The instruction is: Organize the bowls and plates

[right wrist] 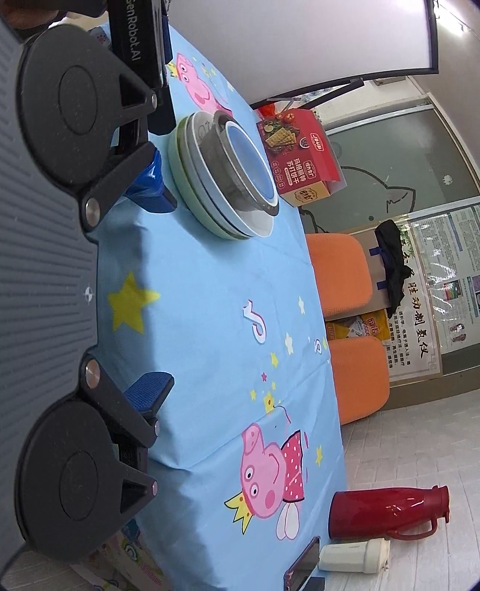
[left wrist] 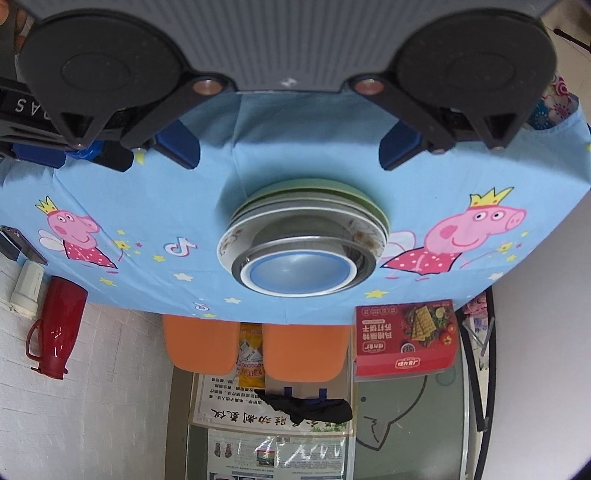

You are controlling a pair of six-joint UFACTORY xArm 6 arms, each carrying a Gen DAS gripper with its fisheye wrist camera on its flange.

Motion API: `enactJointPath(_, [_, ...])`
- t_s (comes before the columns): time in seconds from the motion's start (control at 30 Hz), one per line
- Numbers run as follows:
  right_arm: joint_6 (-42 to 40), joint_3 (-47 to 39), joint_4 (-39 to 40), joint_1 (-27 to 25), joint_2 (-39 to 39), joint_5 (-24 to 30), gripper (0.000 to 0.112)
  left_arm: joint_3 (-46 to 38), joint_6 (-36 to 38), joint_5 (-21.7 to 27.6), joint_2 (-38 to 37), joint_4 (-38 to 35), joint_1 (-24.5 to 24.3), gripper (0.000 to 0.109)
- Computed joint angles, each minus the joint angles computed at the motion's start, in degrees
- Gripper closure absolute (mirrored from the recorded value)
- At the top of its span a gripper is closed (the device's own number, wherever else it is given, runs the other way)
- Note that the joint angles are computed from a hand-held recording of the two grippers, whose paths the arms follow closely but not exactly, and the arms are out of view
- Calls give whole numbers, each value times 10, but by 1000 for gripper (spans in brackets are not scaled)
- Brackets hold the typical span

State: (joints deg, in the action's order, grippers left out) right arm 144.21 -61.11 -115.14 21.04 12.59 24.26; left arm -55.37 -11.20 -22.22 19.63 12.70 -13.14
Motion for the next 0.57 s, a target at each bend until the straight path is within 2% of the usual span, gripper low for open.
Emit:
enactJointPath(0.13, [-1, 40, 6, 18, -25, 31, 32, 46, 47, -36, -19, -56, -15, 6])
enactJointPath(0.2, [-22, 56, 25, 26, -34, 38, 32, 62, 53, -52, -27, -55, -17, 6])
enactJointPath(0.43, [-4, 72, 16, 30, -41, 51, 32, 69, 131, -84, -22, -136, -42, 6])
enactJointPath(0.57, [16, 76, 4, 32, -43, 53, 32, 74, 80, -80, -27, -90, -27, 6])
